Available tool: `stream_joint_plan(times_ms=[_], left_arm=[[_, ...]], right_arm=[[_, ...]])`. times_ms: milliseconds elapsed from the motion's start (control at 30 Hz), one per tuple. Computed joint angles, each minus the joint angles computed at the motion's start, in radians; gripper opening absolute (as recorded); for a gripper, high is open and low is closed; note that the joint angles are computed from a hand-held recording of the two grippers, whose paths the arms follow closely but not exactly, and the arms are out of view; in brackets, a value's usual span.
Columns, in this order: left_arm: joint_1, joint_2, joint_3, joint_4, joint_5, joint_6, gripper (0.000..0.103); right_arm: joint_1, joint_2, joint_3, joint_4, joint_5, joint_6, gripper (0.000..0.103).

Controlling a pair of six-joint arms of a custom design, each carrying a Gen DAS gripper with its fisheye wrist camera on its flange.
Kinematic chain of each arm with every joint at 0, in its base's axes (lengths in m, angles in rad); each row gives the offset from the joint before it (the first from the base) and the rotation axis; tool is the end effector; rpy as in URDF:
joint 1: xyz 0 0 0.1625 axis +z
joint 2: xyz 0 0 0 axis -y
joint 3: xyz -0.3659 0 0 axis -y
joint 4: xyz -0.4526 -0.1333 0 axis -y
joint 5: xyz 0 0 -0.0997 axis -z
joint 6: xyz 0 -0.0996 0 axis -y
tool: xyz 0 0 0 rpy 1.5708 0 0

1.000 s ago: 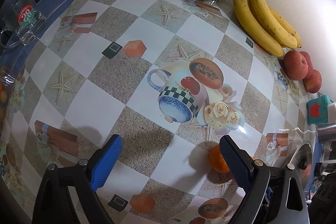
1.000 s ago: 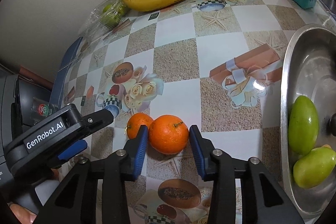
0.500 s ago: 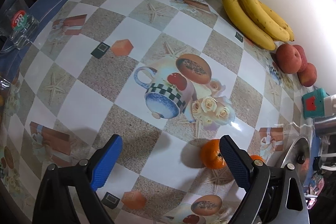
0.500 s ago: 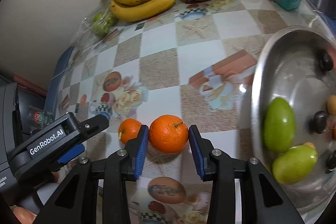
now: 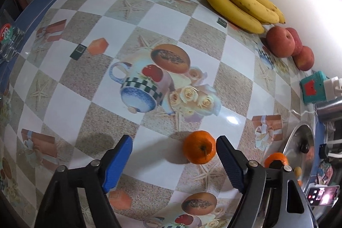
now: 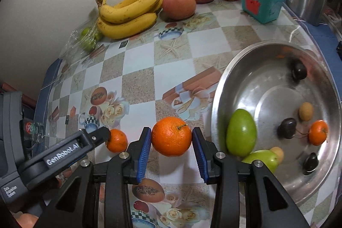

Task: Organize fruits
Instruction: 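Close the right gripper on its tangerine while the left closes on the other tangerine, then lift and carry the tangerine in the right gripper while the left carries its tangerine to the plate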

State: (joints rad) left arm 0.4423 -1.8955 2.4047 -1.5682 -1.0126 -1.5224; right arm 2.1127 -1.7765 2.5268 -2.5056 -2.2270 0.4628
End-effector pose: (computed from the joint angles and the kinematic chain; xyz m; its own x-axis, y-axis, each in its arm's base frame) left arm -0.2132 -0.3068 0.1662 -0.7933 -0.3303 -0.5115 -0.0903 0.8946 -0.4376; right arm 0.2524 -0.2786 0.1528 -0.8854 0.0961 0.4548 -0.1249 0.8932 -0.4319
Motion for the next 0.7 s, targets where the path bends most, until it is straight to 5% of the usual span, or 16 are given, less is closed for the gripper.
stream_joint_plan(times_ms=[700], left_arm=[[0.026,0.086,-0.004,-0.142,-0.016,0.129,0.037]], right_arm=[[0.018,-0.036,0.003,0.012,-0.013,0.002,0.041]])
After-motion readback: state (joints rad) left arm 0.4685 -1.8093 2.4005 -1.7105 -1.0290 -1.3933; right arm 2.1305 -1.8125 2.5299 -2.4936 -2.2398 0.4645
